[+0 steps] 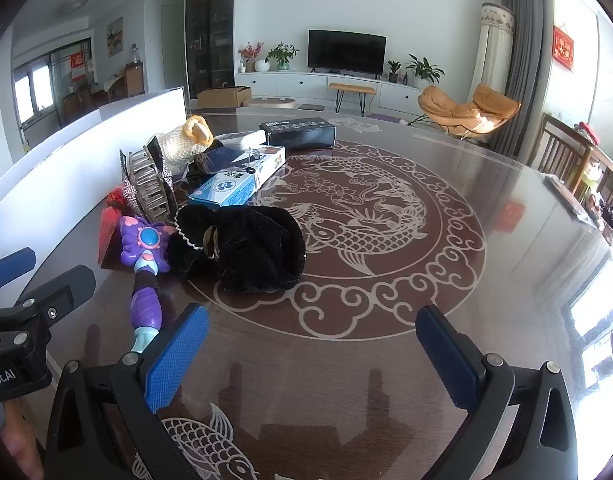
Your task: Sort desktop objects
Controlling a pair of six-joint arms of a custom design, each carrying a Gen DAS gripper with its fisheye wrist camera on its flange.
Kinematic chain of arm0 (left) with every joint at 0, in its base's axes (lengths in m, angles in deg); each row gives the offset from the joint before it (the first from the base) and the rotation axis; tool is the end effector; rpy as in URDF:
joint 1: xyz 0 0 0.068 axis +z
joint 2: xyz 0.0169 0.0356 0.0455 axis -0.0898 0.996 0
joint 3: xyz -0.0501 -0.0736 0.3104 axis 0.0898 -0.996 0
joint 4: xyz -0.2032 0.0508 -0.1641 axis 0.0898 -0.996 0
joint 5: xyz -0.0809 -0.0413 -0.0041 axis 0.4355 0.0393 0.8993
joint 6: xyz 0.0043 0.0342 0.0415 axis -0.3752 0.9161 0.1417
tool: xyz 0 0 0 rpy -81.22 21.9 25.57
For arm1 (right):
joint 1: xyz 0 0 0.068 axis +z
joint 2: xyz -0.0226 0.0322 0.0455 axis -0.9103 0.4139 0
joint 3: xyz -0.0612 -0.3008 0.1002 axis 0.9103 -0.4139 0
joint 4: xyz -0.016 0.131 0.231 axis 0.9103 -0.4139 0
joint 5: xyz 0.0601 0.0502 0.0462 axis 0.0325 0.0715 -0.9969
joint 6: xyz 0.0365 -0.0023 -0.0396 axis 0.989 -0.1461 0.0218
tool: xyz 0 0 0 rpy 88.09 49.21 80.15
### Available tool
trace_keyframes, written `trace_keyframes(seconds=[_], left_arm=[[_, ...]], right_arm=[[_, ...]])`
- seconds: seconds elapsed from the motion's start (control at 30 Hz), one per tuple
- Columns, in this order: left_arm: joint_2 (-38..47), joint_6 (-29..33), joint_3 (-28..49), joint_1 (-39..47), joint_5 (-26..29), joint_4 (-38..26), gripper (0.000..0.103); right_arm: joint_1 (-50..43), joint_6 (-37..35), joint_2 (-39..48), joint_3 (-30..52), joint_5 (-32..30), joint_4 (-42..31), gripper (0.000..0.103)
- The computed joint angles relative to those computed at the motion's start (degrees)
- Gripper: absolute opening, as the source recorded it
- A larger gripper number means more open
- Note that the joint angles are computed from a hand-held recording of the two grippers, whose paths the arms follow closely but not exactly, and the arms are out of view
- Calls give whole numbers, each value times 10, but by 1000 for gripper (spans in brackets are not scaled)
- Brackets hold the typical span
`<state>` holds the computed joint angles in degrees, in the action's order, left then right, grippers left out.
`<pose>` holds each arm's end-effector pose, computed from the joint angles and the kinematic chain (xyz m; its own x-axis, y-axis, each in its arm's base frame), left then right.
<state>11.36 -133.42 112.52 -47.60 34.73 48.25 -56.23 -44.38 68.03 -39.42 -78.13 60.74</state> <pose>0.2222 -0.1745 0.1810 -0.6450 -0.1949 -0.7389 -0.2327 0.9711 -0.0531 0.2647 0.0461 0.1782 -0.6268 -0.2424 -0.7405 -0.3048 0.9509 -0.0533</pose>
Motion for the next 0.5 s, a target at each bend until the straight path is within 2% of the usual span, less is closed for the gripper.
trace_keyframes(seconds=[0.5], left_arm=[[1,1,0,-1,2,0,103]], right_arm=[[5,-4,-4,1,5,-3,103]])
